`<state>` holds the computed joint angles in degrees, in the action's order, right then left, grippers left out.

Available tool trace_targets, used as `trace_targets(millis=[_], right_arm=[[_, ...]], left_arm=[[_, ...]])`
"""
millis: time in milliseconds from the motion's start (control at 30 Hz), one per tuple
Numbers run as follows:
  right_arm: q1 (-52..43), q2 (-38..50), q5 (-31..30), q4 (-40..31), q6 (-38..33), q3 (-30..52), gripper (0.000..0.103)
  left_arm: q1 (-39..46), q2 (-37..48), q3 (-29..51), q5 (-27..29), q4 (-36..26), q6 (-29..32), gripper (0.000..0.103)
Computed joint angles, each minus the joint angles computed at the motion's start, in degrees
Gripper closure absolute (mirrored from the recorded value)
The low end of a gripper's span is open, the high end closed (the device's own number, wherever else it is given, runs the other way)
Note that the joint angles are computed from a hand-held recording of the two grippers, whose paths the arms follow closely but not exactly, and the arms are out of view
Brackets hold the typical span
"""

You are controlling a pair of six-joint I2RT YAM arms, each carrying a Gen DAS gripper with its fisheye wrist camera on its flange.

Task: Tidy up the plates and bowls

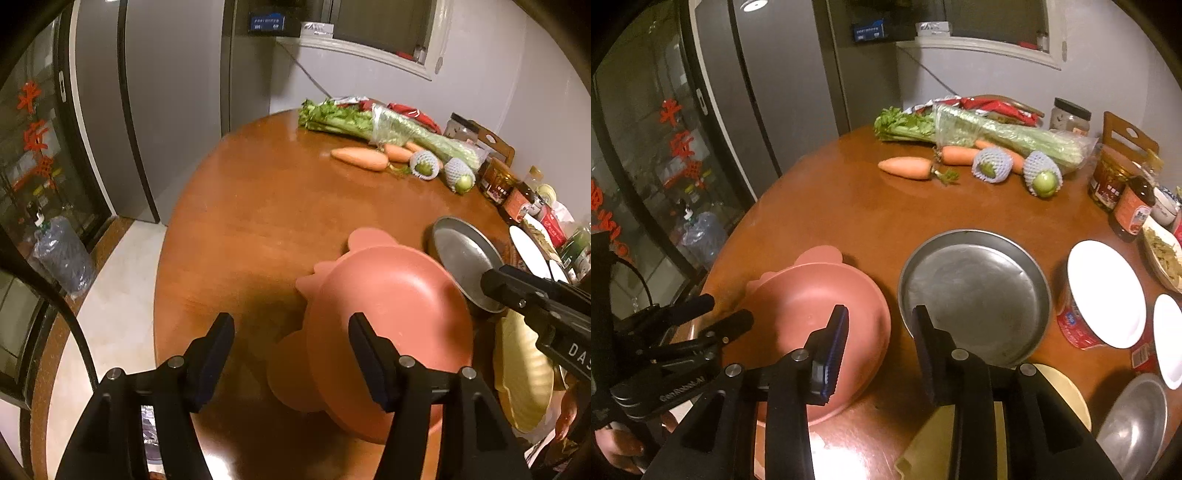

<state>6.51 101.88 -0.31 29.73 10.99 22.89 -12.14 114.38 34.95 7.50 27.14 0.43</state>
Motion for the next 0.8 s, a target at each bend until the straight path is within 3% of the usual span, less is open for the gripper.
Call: trace_targets(millis=[267, 500, 800], right_arm=[[0.3, -8.5, 2.9, 0.9, 1.2, -6.3, 0.064], [0.0, -19.9, 4.4, 0.8, 2.7, -14.6, 0.056], [-5.8, -41.1, 3.1, -11.1, 0.1, -22.2, 0.055]], left_arm=[[-3.1, -7.1, -5.3, -0.6, 1.3, -0.6, 0.036], [-7.0, -12.0, -9.2, -1.2, 1.9, -1.5, 0.036], [-15.5, -15.9, -11.5, -3.9, 2.3, -5.3, 0.036]])
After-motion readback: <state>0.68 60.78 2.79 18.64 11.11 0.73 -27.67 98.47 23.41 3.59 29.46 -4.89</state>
